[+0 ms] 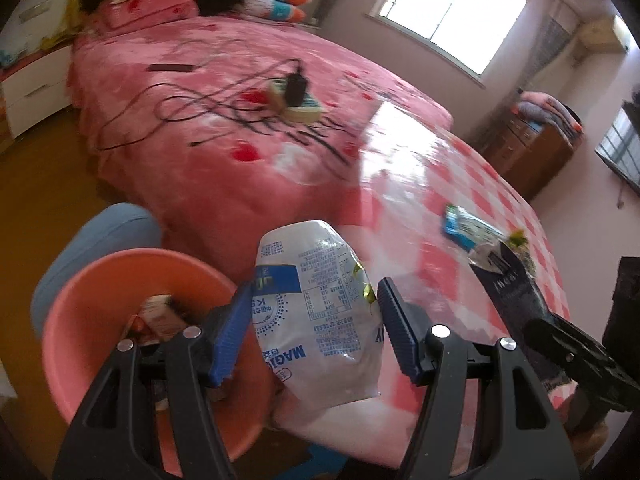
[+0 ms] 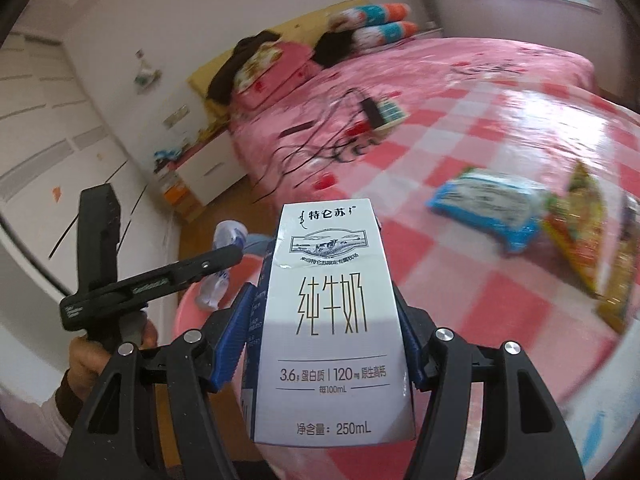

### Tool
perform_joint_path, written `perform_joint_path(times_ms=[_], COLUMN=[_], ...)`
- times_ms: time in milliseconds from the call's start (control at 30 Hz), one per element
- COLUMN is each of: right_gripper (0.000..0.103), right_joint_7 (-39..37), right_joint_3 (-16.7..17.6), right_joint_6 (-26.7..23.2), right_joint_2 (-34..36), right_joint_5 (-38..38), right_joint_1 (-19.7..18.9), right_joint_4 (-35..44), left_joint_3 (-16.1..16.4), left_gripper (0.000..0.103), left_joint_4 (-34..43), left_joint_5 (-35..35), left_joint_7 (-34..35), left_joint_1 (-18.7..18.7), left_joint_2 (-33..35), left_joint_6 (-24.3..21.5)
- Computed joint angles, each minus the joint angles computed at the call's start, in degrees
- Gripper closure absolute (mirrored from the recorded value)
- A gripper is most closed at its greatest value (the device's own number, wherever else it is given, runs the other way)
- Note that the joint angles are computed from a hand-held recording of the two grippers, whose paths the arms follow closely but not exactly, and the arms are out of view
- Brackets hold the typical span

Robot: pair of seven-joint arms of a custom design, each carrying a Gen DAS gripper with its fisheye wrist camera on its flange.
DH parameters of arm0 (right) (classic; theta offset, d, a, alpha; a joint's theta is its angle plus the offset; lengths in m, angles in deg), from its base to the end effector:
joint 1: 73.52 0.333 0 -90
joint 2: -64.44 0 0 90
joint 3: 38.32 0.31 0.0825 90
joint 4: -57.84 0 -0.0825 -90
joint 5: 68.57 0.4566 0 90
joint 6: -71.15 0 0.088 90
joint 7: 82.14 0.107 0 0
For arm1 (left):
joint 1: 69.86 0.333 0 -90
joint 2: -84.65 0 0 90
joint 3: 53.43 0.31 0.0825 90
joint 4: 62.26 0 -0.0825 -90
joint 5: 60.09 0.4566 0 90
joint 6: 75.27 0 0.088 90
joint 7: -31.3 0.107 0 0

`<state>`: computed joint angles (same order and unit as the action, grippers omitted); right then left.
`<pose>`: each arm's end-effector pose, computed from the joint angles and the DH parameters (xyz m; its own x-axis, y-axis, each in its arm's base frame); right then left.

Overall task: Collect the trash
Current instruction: 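Carry both items over the pink bin and open both tools to drop them, then move both open tools back to the trash on the table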

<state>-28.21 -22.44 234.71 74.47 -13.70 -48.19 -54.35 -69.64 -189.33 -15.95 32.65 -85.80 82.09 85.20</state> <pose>0.5520 0.4159 0.4109 0.5685 -0.7090 -0.4172 -0.7305 -0.2018 -0.6525 0.5055 -0.3574 0.4083 0.1899 -0.9193 0.3447 -0.7175 -0.3696 -0.5904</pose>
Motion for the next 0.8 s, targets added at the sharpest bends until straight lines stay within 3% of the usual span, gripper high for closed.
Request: perform_joint_path(times_ms=[200,533,567,600,633,800], right_gripper=[0.038,0.037,0.034,0.024,0.019,0.014], right_joint_7=[1.49,5.55,6.83,8.31,8.83,9.42], right_joint_3=[1.39,4.16,3.58,3.00,3.09,4.36], right_joint_6=[-2.86,-8.36,-10.15,-10.55,-10.78,-8.32], right_joint_2=[4.52,14.55,16.09,16.84,17.17,16.38], right_joint_5=[-5.70,-16.97,-19.74,-21.81,-22.80,-22.88], right_joint_1=[1.80,4.53,5.66,6.50,6.66,5.53], right_joint_4=[5.87,17.79,19.67,20.51,20.60,18.55], left_joint_3=[-0.01,-1.39,-1.62,-1.57,-1.18,-2.10], left_gripper=[0.039,0.039,0.039,0.039,0.038,0.029], left_joint_4=[-6.50,-15.56,-16.16,-16.72,-17.39,-19.23], left_joint_5=[-2.13,-6.55,-7.14,-8.35,-10.13,-12.99], left_joint_7=[-1.90,-3.35,-3.29,-2.86,-1.93,-0.81], left_joint_1=[2.33,7.12,7.40,7.52,7.42,8.43], left_joint_2=[-5.04,-10.42,-10.80,-11.01,-11.15,-12.28], left_joint_6=[-1.35,0.23,0.10,-0.38,-0.47,-1.29])
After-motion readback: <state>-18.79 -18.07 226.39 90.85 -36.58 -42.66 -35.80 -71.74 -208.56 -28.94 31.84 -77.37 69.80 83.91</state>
